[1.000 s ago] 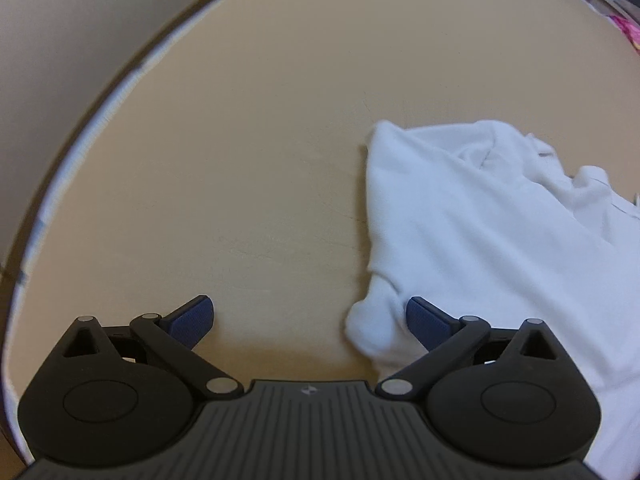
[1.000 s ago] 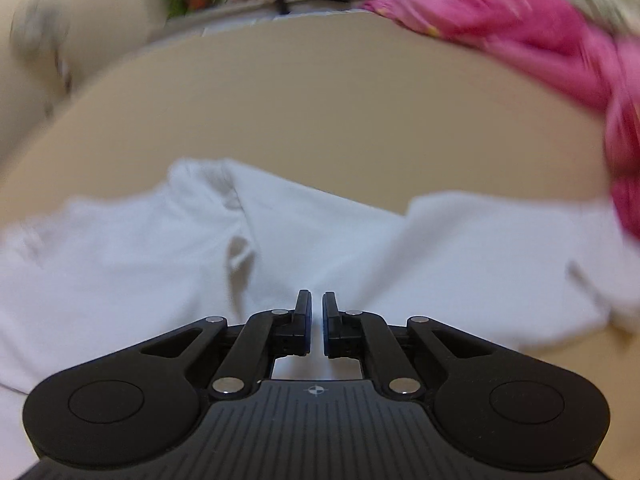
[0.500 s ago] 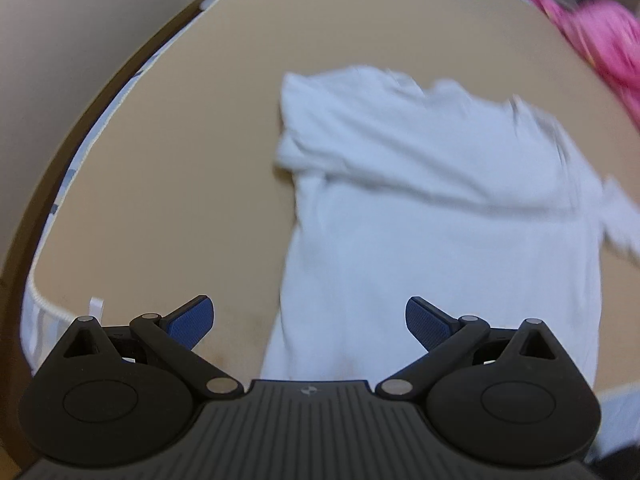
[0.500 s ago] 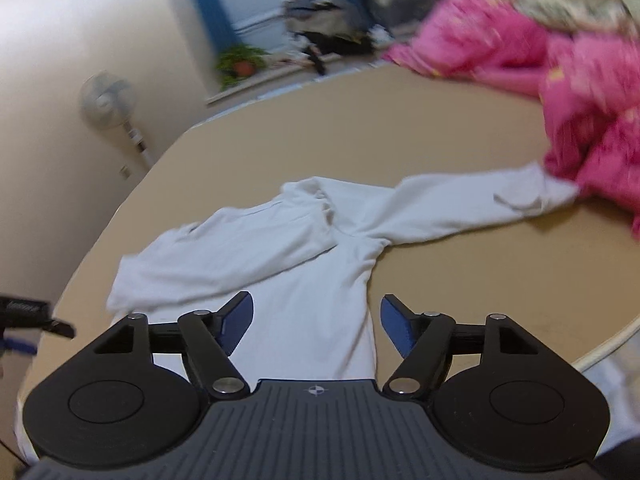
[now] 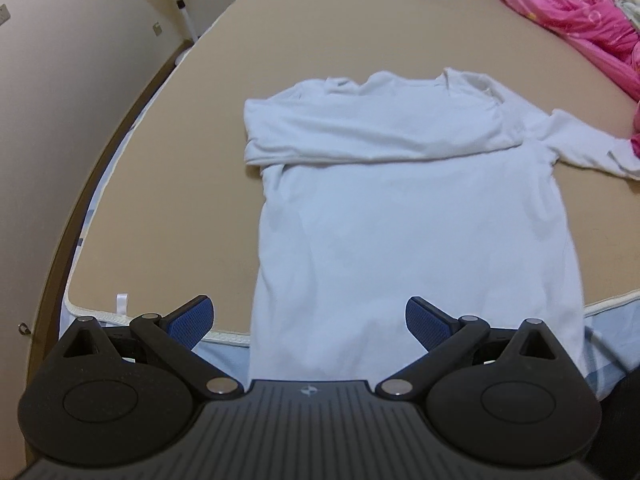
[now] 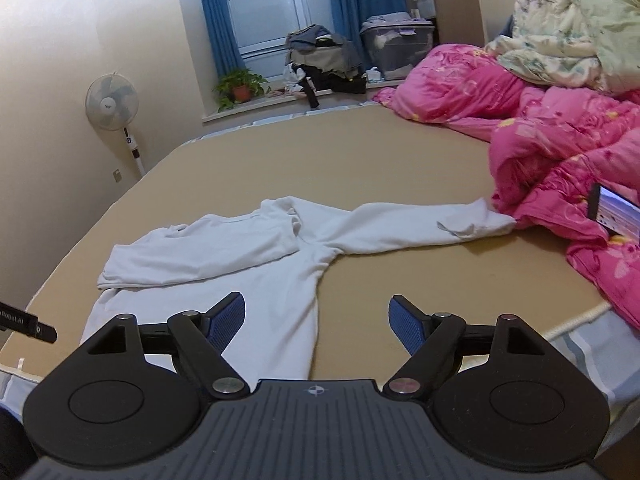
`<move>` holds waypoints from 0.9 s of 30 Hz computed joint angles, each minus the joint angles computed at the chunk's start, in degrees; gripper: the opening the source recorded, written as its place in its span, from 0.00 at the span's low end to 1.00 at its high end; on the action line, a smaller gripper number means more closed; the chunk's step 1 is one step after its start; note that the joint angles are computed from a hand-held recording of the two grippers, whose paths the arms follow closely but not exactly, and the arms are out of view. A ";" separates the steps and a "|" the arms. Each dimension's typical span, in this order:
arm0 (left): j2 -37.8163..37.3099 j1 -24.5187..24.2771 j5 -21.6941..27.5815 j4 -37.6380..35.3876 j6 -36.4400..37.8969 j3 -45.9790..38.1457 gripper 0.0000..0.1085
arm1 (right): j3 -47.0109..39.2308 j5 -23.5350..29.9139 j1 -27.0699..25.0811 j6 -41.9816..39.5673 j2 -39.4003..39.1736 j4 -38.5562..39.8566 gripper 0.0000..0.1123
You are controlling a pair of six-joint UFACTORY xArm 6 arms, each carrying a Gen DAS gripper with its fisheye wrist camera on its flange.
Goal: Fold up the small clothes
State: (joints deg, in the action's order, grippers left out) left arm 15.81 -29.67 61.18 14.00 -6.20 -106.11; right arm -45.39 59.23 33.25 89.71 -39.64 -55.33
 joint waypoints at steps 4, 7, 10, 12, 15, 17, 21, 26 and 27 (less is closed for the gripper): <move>-0.85 -1.71 -0.01 0.33 0.15 0.10 0.94 | 1.61 0.63 0.12 0.84 -2.19 -0.21 0.72; -1.39 -2.64 -0.65 1.03 0.33 0.41 0.94 | 2.62 0.86 0.10 1.47 -3.54 -0.48 0.72; -1.21 -3.45 -0.67 2.01 -0.16 -0.16 0.94 | 3.32 0.23 -0.30 1.28 -4.31 -0.39 0.72; -0.37 -3.91 -0.02 2.71 -0.39 -1.42 0.94 | 3.89 -0.76 -0.97 0.70 -4.81 -0.15 0.72; 1.42 -4.62 1.51 3.67 -0.73 -3.86 0.94 | 4.81 -2.86 -2.73 -0.40 -5.46 0.61 0.72; 2.92 -4.99 3.04 4.34 -0.72 -5.89 0.94 | 5.38 -4.27 -4.31 -1.20 -5.70 1.37 0.72; 5.93 -5.13 5.46 4.05 -1.11 -10.24 0.94 | 6.56 -8.14 -8.19 -3.01 -5.65 2.77 0.72; 9.42 -5.36 7.66 5.03 -1.52 -15.11 0.94 | 7.60 -15.49 -15.03 -8.86 -4.37 5.84 0.72; 10.65 -5.50 8.63 5.40 -1.40 -16.86 0.94 | 7.83 -16.88 -16.57 -10.06 -3.97 5.73 0.72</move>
State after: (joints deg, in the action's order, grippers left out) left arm 26.46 -35.17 69.81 19.40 -7.60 -122.97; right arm -37.56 42.35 16.68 79.65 -43.61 -49.60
